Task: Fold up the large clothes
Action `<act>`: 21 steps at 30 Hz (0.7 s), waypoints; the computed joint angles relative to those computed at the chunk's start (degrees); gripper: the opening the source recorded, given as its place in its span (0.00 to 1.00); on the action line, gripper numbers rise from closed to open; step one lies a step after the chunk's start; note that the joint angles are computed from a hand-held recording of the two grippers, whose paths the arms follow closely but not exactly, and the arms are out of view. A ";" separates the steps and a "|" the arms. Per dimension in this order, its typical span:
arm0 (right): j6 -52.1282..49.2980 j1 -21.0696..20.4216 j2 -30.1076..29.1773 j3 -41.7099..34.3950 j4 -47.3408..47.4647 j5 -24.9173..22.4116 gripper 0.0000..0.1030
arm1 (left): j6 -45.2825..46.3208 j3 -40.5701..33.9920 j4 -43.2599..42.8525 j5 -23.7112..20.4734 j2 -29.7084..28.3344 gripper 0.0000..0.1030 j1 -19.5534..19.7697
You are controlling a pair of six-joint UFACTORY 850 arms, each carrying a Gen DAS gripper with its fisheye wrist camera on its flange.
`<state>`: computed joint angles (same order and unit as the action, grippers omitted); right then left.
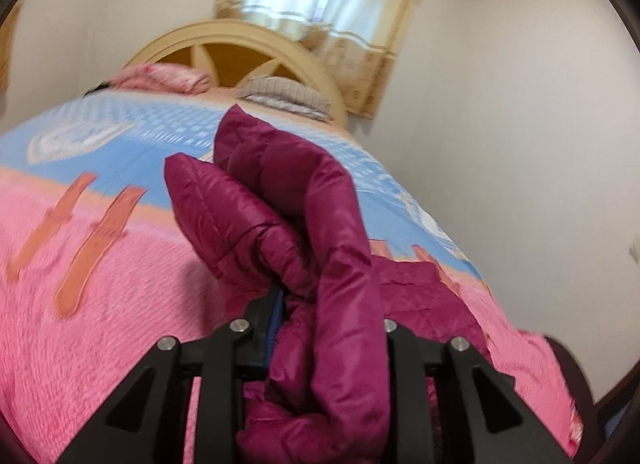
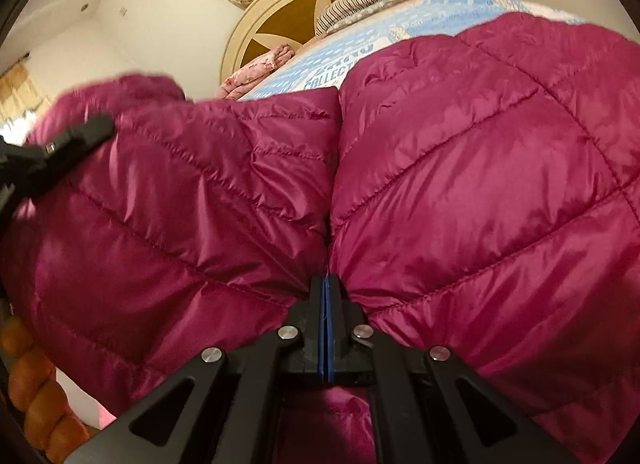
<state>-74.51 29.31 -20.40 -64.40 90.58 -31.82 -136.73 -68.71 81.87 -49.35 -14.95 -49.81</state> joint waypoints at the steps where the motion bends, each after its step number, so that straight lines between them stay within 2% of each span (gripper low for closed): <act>1: 1.36 -0.38 0.19 -0.15 -1.05 -0.57 0.00 | 2.41 -1.41 -0.16 -0.30 -0.89 0.24 -0.17; 6: -5.33 -2.65 5.10 2.47 5.07 0.34 0.02 | 9.92 -5.84 -0.89 1.09 -3.60 0.24 -0.17; 13: -7.56 -9.44 8.24 5.25 8.88 2.88 0.02 | 25.08 -14.71 -5.44 5.29 -10.01 0.24 -0.39; 21: -2.12 -15.23 5.97 6.41 6.89 -4.54 0.02 | 44.62 -25.69 -17.00 8.54 -18.89 0.22 -0.30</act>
<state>-76.63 14.08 -14.42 -57.99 97.47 -36.36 -92.11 -94.40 64.87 -40.81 -33.83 -50.11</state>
